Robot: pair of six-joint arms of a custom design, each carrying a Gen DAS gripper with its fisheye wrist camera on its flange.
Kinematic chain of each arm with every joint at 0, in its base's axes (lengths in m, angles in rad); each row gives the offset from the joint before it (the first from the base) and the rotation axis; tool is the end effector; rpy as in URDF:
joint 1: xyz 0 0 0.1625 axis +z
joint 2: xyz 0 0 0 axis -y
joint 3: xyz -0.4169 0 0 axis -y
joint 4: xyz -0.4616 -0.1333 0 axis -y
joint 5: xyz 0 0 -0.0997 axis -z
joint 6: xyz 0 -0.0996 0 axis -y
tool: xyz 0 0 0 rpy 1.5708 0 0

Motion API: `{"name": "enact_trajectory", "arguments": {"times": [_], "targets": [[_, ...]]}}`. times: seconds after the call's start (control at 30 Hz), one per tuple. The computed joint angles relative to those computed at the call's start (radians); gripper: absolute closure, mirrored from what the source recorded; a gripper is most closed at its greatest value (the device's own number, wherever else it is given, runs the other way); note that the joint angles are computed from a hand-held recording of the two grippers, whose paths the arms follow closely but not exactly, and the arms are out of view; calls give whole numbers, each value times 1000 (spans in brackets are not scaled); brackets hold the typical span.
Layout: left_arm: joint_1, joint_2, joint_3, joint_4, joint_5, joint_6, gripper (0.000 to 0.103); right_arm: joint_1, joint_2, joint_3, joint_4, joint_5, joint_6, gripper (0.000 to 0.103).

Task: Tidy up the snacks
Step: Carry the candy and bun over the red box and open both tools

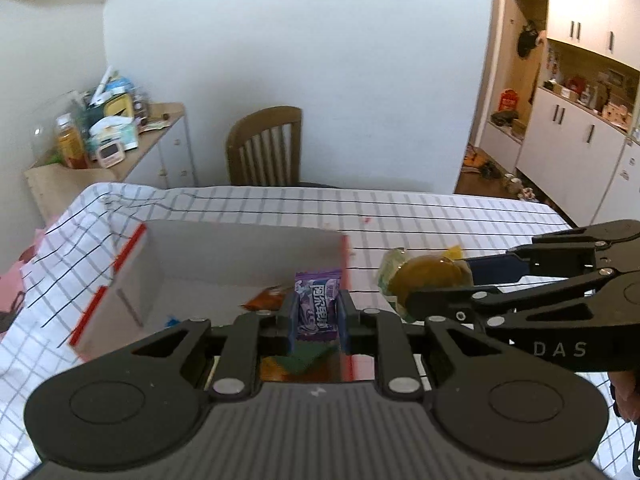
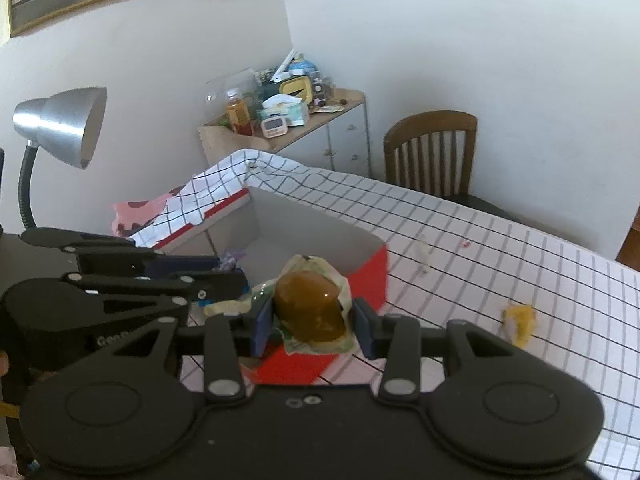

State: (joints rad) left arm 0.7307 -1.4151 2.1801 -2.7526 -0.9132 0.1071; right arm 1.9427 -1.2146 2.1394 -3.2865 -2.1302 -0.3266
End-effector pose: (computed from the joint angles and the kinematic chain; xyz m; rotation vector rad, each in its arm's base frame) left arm -0.2582 -0.4921 0.2230 1.0011 2.3574 -0.8167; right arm 0.2760 -0.4863 0.1962 0.5554 -2.3727 1.0255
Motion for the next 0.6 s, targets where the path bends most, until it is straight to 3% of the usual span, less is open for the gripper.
{"name": "enact_trajectory", "arguments": {"times": [0.27,0.6], "targets": [[92,-14,-43,25,8,60,84,6,125,-95,19,-16,28,62],[213,59,-158,47,12,141,84,-6,258,-212,48,-50,53,62]]}}
